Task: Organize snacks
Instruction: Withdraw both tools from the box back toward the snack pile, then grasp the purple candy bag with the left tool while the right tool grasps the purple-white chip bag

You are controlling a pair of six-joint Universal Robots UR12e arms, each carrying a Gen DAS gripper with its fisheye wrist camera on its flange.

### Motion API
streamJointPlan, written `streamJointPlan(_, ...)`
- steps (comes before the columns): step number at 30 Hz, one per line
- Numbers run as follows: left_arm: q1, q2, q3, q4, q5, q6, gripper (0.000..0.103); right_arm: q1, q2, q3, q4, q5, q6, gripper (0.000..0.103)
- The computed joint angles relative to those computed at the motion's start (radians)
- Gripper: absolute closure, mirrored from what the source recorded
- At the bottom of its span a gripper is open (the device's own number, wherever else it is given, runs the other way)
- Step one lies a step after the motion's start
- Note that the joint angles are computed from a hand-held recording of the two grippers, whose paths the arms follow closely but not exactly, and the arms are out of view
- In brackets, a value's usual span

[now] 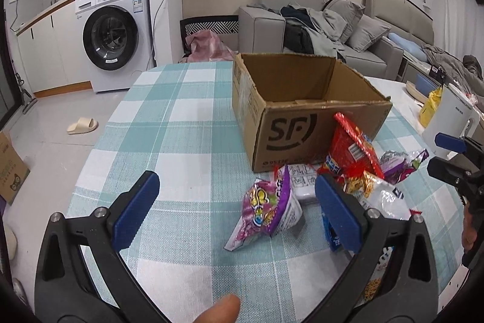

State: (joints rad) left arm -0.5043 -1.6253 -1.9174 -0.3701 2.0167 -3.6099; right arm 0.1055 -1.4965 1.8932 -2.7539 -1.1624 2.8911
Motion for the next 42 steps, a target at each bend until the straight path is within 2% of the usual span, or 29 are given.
streamJointPlan(9, 0.006, -0.007, -0.013, -0.017, -0.037, -0.014, 0.001, 0.006, 0.007, 0.007, 0.039, -0.003, 0.007, 0.000)
streamJointPlan(19, 0.025, -0.019, -0.017, -0.035, -0.092, -0.034, 0.001, -0.002, 0.030, -0.009, 0.108, 0.041, 0.035, 0.000)
streamJointPlan(32, 0.051, -0.050, 0.001, -0.049, -0.163, -0.002, 0.001, 0.005, 0.075, -0.043, 0.101, 0.029, 0.081, 0.001)
streamJointPlan(36, 0.063, -0.058, 0.005, -0.050, -0.203, 0.008, 0.015, 0.012, 0.086, -0.051, 0.094, 0.020, 0.084, 0.002)
streamJointPlan(41, 0.071, -0.064, 0.001, -0.024, -0.255, 0.038, 0.034, 0.016, 0.093, -0.060, 0.103, 0.020, 0.075, 0.017)
streamJointPlan(42, 0.075, -0.064, -0.001, -0.018, -0.275, 0.046, 0.042, 0.016, 0.094, -0.061, 0.108, 0.020, 0.075, 0.019)
